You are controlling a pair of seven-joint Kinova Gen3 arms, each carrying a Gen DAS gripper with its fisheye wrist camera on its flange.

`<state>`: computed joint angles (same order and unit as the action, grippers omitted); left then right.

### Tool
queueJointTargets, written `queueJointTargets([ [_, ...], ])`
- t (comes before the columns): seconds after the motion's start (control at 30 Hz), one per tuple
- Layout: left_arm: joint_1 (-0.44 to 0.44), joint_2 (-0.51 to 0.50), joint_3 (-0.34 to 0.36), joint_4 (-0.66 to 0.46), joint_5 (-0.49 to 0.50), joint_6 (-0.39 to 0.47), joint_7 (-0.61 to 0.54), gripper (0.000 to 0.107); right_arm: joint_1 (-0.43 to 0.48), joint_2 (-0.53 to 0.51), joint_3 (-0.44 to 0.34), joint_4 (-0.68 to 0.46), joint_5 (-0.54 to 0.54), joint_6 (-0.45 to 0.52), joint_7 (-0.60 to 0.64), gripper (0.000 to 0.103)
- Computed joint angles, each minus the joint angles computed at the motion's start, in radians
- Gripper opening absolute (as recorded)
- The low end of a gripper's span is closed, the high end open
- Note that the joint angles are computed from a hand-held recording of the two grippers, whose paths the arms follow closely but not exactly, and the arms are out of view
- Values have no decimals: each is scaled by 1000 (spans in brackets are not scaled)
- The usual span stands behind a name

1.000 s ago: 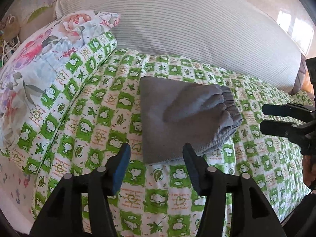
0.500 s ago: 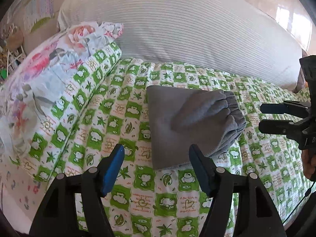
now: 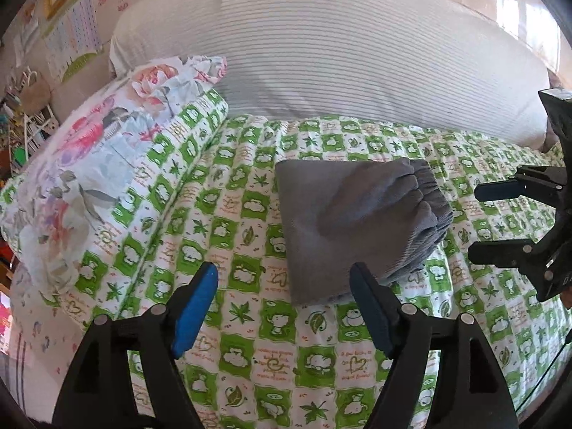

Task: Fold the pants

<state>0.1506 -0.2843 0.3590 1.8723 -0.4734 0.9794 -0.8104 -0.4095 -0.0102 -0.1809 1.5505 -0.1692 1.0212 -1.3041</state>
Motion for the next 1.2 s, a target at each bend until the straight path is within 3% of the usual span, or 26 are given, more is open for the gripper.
queueJointTargets([
  [0.43, 2, 9, 54, -19, -113, 76, 72, 78, -20, 33, -10, -42, 25, 19, 34, 87],
  [0.53, 17, 1, 24, -17, -86, 56, 53, 79, -24, 43, -11, -51, 31, 27, 44, 87],
  [0.77, 2, -8, 24, -5, -73, 27, 61, 80, -31, 48, -13, -37, 39, 22, 50, 87],
  [0.97, -1, -18, -31, 13, 8, -27, 19, 80, -31, 54, -11, -27, 43, 14, 53, 87],
  [1.2, -44, -16, 16, 26, -20, -47, 47, 80, -16, 64, -3, -22, 19, 9, 62, 87],
])
